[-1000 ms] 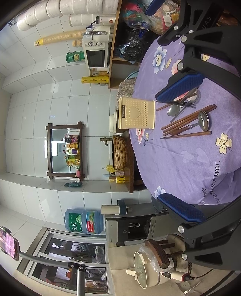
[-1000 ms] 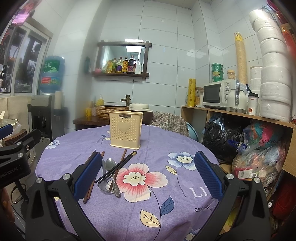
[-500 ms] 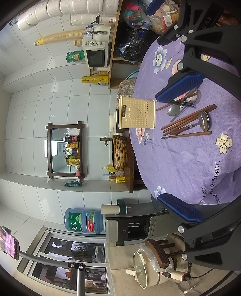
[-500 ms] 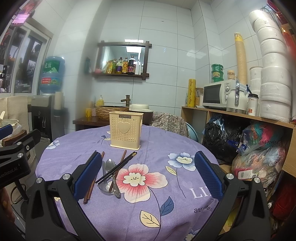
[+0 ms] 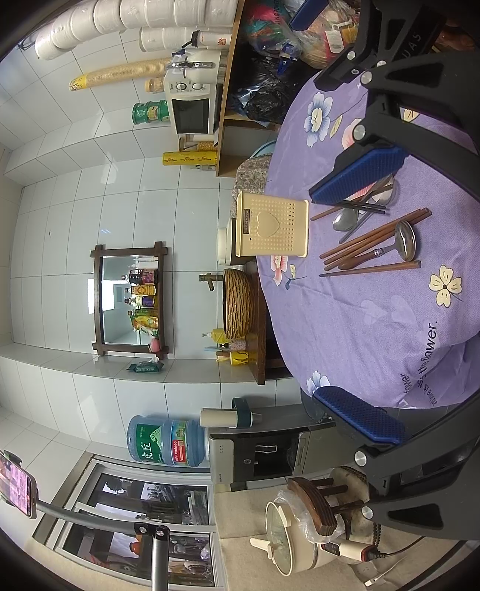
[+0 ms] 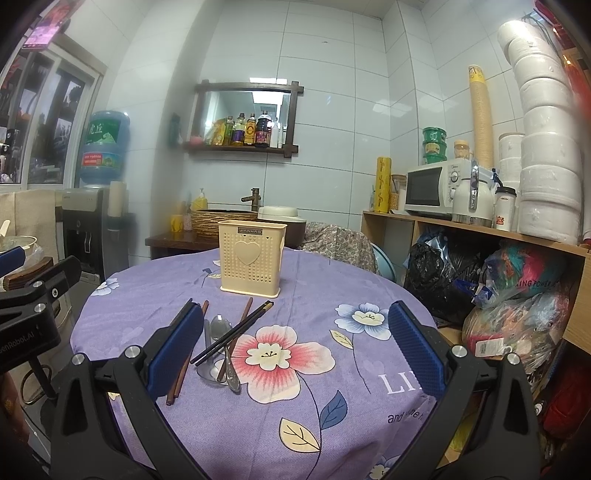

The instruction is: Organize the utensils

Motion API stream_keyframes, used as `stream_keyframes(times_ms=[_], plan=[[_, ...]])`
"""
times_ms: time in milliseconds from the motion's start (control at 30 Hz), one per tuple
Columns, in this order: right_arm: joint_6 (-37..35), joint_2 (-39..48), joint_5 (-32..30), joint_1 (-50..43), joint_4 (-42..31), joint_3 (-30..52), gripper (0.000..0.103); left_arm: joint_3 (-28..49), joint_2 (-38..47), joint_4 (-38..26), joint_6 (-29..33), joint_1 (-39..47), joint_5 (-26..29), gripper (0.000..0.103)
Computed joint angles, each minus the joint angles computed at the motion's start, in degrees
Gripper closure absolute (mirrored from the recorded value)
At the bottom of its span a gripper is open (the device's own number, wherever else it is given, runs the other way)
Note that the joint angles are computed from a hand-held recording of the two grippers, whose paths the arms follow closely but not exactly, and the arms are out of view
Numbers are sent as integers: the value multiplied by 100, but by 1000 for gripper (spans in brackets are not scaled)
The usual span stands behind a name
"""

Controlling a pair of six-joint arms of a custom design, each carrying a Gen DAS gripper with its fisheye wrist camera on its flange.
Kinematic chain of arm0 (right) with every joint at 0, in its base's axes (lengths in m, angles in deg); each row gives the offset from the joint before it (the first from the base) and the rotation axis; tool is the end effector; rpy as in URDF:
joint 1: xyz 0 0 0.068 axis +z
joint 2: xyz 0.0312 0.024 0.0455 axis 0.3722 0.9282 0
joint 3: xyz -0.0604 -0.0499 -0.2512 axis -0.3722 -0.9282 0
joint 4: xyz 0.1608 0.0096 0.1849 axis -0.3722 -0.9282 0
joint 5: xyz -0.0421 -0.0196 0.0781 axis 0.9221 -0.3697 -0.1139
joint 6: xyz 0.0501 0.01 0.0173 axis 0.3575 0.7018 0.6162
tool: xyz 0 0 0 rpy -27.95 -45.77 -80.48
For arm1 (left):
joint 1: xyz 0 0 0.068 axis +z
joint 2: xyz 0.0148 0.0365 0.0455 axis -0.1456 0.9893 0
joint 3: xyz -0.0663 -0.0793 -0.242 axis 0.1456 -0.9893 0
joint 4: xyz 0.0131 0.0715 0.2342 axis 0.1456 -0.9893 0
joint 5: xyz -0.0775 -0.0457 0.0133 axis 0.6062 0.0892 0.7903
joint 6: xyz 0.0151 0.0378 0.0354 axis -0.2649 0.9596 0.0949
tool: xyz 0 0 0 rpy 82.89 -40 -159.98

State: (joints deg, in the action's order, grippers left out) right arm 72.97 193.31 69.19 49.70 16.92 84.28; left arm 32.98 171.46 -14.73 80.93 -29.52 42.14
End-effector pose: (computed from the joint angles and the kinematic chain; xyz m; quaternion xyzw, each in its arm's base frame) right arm 0.3130 0.1532 0.1350 -0.0894 0.7508 0.0382 0.6533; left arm 0.2860 -0.0865 0.1541 -0.1163 0.7488 0.1076 0.6436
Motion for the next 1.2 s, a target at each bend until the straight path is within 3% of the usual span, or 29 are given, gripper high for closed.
stream_keyframes(times_ms=[1000, 1200], plan=[[56, 306, 26, -24, 67, 118, 5, -117, -29, -10, -50, 171, 143, 5], [-113, 427, 132, -37, -136, 358, 5, 227, 236, -358, -131, 205, 13, 5]])
